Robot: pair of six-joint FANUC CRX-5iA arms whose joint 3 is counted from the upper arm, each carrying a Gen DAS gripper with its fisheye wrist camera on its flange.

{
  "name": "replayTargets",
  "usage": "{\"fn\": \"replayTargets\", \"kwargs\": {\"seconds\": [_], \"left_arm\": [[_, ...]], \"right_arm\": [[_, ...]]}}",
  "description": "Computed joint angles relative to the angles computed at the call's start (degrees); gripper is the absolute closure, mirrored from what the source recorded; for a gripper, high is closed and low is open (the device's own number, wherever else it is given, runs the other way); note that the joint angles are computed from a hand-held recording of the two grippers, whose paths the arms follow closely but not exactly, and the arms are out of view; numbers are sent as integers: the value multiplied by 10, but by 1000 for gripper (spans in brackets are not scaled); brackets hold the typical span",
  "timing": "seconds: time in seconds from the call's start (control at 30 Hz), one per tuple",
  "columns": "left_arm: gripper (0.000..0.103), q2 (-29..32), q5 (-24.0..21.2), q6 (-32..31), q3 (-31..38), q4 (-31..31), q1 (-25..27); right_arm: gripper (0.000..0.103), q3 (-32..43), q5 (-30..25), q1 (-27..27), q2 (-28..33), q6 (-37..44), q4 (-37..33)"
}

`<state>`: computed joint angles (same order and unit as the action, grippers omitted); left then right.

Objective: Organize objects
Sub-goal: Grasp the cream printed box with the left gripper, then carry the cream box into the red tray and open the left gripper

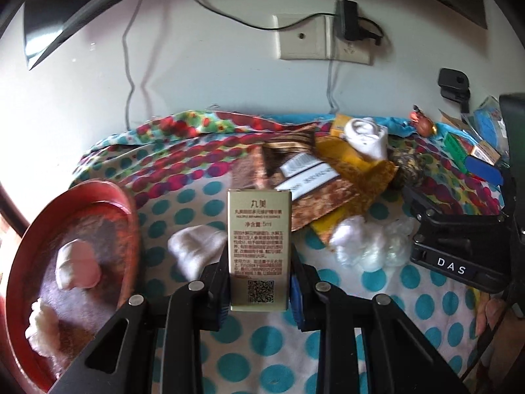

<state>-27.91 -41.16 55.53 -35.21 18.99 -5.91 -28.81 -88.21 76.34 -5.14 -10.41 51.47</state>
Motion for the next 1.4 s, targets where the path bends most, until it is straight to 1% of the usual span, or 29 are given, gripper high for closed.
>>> {"fn": "replayTargets", "kwargs": {"seconds": [0.07, 0.2, 0.47, 0.6, 0.67, 1.07, 1.27, 1.4], "left_arm": [[74, -10, -6, 1, 1, -3, 18], [74, -25, -21, -19, -3, 17, 67], [74, -47, -41, -79, -18, 64, 186], [74, -46, -53, -104, -23, 85, 250], [74, -44, -55, -110, -24, 88, 271], [74, -22, -53, -140, -31, 97, 375], [74, -2, -48, -146, -27, 96, 407], [74, 17, -43, -139, -16, 86, 417]], "right_arm": [[0, 2, 1, -1, 3, 7, -1], [0, 8, -3, -1, 9, 17, -2], [0, 14, -3, -1, 20, 37, 0], [0, 20, -6, -2, 27, 50, -1], [0, 23, -7, -2, 32, 58, -1], [0, 47, -26, 0, 71, 108, 7], [0, 50, -27, -1, 73, 110, 7], [0, 48, -28, 0, 72, 110, 8]]}}
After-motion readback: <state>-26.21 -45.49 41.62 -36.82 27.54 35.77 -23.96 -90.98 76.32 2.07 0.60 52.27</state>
